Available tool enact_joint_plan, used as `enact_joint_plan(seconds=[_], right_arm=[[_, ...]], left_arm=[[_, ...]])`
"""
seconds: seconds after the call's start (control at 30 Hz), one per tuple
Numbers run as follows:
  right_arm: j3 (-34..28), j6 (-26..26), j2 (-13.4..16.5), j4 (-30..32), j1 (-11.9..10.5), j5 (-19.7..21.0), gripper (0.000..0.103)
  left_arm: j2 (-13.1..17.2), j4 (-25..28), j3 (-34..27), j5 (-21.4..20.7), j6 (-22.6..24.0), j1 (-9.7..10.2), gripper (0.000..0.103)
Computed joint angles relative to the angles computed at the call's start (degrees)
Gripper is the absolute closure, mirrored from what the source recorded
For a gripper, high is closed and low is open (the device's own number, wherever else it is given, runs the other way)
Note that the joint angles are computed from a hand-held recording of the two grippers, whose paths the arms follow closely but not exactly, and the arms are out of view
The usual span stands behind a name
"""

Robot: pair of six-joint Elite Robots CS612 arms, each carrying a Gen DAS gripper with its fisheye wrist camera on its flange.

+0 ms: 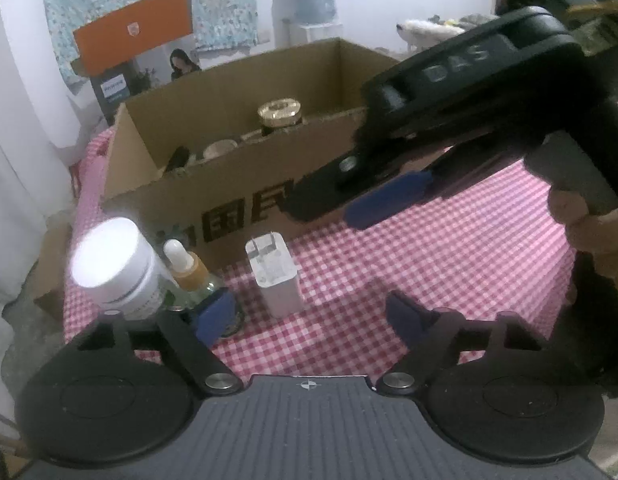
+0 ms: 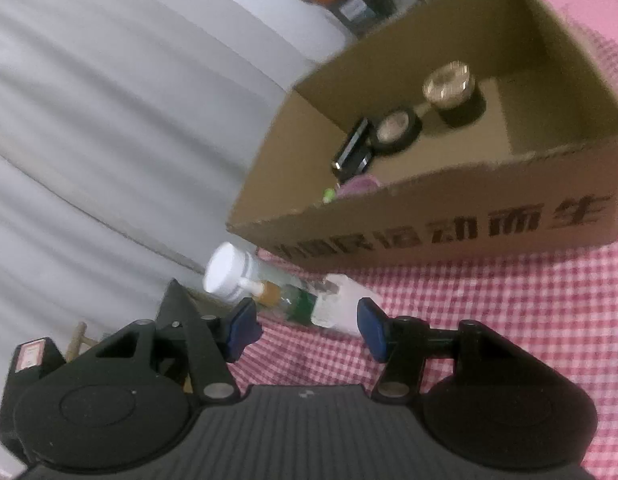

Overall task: Organize rigid objects
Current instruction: 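Withdraw the open right tool from the box, then grasp the white charger plug with the right tool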

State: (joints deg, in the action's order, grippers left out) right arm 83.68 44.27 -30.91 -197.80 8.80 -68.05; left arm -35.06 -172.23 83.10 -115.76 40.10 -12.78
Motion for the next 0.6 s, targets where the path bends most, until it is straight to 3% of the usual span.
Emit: enact_joint_plan(seconds=[0.2, 0.6], right_arm=[[-2.8, 0.38, 1.38, 5.5, 0.13, 0.7, 0.044], [-7.48, -0.82, 3.38, 13.04, 0.38, 0.72, 0.05]], left_arm=[[1.17, 0.57, -0.99, 1.01, 0.07, -0.35, 0.035], [2.68, 0.88, -3.27, 4.06, -1.59, -1.31, 0.047]])
